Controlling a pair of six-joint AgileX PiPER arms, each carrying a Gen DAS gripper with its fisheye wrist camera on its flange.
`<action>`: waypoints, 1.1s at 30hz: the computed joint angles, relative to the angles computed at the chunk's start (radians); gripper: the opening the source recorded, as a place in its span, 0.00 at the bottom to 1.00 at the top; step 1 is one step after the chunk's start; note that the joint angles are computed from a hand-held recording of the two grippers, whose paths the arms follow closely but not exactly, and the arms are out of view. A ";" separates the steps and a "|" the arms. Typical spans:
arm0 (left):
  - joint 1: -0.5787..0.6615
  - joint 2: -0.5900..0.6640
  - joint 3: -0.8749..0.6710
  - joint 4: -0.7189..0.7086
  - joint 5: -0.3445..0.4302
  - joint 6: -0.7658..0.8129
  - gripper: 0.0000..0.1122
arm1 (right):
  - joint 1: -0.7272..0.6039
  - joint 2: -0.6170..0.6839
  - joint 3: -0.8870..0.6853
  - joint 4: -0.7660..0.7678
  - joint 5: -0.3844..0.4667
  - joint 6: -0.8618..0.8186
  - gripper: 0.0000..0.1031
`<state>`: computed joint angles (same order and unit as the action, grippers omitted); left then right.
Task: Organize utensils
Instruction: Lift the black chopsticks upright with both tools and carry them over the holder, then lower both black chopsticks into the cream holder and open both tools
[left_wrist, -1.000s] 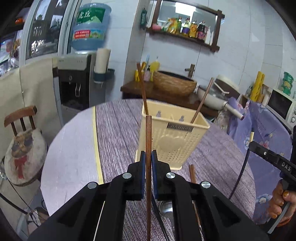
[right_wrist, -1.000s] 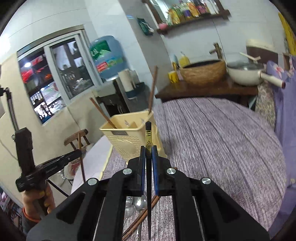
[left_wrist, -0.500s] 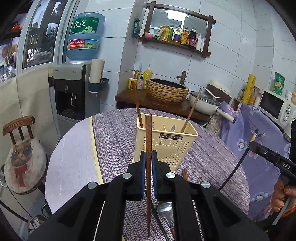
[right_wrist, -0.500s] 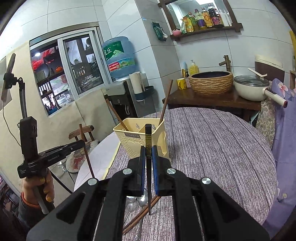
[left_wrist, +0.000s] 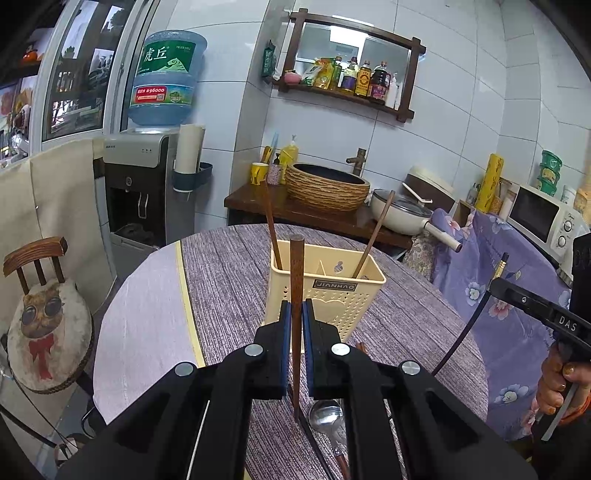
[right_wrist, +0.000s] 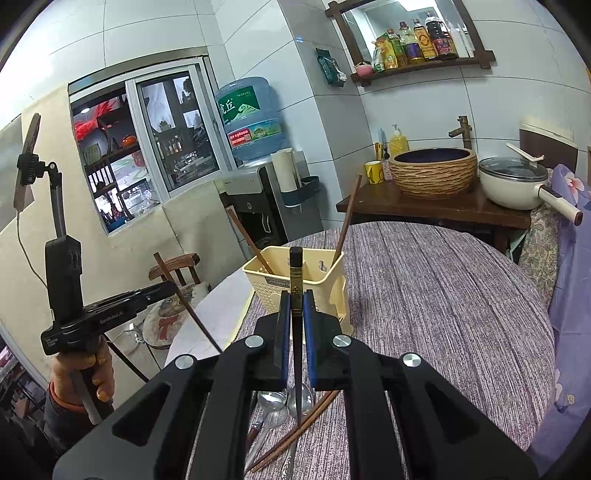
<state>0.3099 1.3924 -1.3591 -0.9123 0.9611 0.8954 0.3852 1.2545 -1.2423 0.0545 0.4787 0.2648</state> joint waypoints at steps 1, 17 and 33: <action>0.000 0.004 -0.015 0.001 0.010 -0.002 0.06 | -0.008 0.002 -0.004 0.034 0.003 -0.031 0.08; -0.025 0.144 -0.523 0.016 0.145 -0.195 0.06 | 0.016 0.241 -0.577 -0.026 0.235 -0.049 0.08; -0.219 0.394 -0.748 0.239 -0.037 -0.429 0.06 | -0.007 0.544 -0.902 -0.204 0.270 0.120 0.08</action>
<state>0.0912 1.7867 -2.1072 -0.6737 0.9243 0.4668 0.3787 1.7989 -2.1438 -0.1493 0.7484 0.3849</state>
